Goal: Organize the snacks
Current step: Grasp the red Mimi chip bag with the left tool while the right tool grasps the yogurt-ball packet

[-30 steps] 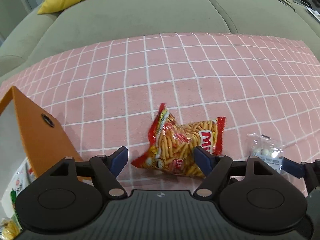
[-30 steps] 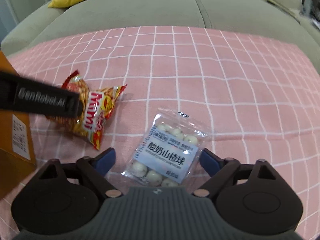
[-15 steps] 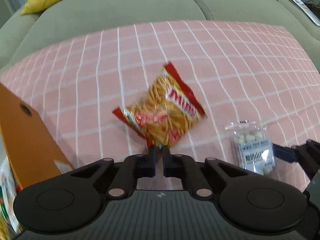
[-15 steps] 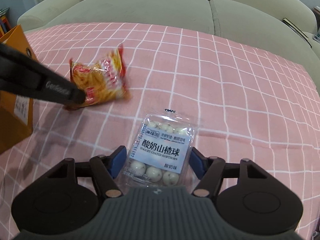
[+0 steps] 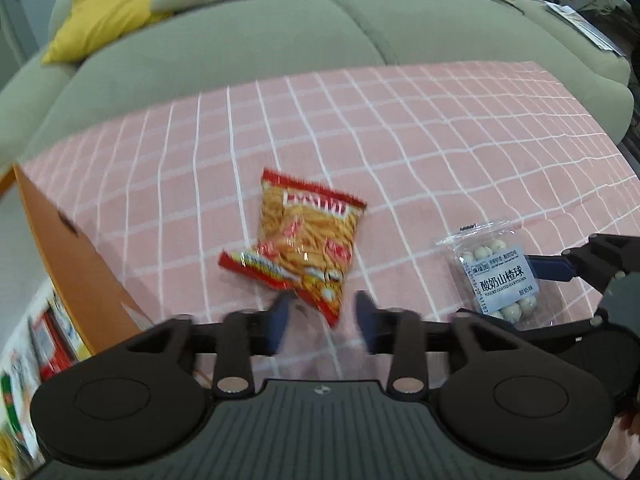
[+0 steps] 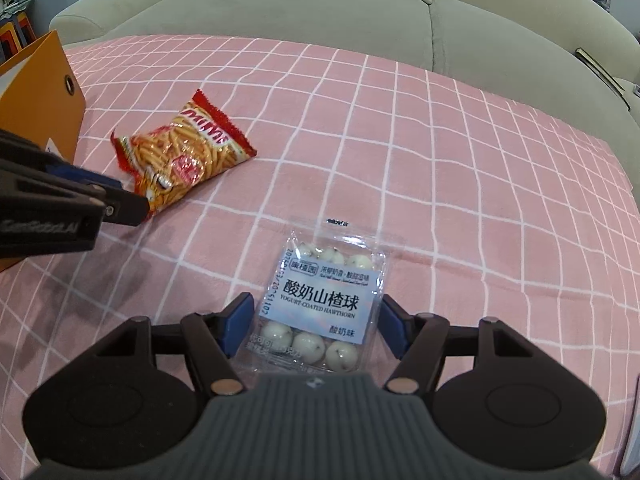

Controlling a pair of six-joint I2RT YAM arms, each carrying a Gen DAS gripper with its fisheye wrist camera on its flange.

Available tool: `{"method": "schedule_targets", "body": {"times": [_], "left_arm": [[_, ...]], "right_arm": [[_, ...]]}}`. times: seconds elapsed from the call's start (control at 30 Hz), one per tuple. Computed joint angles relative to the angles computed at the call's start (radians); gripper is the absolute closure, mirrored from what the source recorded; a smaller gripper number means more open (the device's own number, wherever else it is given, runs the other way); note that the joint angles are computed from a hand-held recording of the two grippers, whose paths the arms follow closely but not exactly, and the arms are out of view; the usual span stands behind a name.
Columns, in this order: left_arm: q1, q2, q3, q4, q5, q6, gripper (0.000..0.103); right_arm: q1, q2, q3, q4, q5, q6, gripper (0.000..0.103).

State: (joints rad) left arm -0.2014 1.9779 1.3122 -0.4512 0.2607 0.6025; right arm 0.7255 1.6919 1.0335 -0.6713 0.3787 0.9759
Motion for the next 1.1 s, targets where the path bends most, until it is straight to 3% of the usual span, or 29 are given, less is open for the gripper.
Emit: {"method": "schedule_targets", "body": {"times": [0.07, 0.4, 0.53, 0.7, 0.87, 0.93, 1.1], "left_arm": [[-0.008, -0.007, -0.01, 0.043, -0.007, 0.029, 0.031], [-0.074, 0.161, 0.145, 0.072, -0.128, 0.039, 0.021], [-0.074, 0.196, 0.186, 0.056, -0.115, 0.056, 0.021], [-0.087, 0.23, 0.205, 0.034, -0.139, 0.071, 0.027], [-0.074, 0.218, 0.186, 0.035, -0.111, 0.051, 0.039], [-0.071, 0.197, 0.161, 0.044, -0.115, 0.051, 0.049], [-0.059, 0.133, 0.094, 0.025, -0.095, 0.06, 0.055]], "right_arm": [[-0.011, -0.006, -0.002, 0.001, -0.007, -0.01, 0.038], [-0.055, -0.009, 0.001, 0.023, -0.044, -0.016, 0.03], [-0.074, 0.003, 0.011, 0.038, -0.06, -0.031, 0.032], [-0.081, 0.029, 0.043, 0.027, -0.049, -0.06, 0.042], [-0.074, 0.037, 0.055, 0.024, -0.046, -0.058, 0.044], [-0.066, 0.037, 0.05, 0.027, -0.044, -0.05, 0.044], [-0.018, 0.02, 0.021, 0.025, -0.03, 0.005, 0.045]]}}
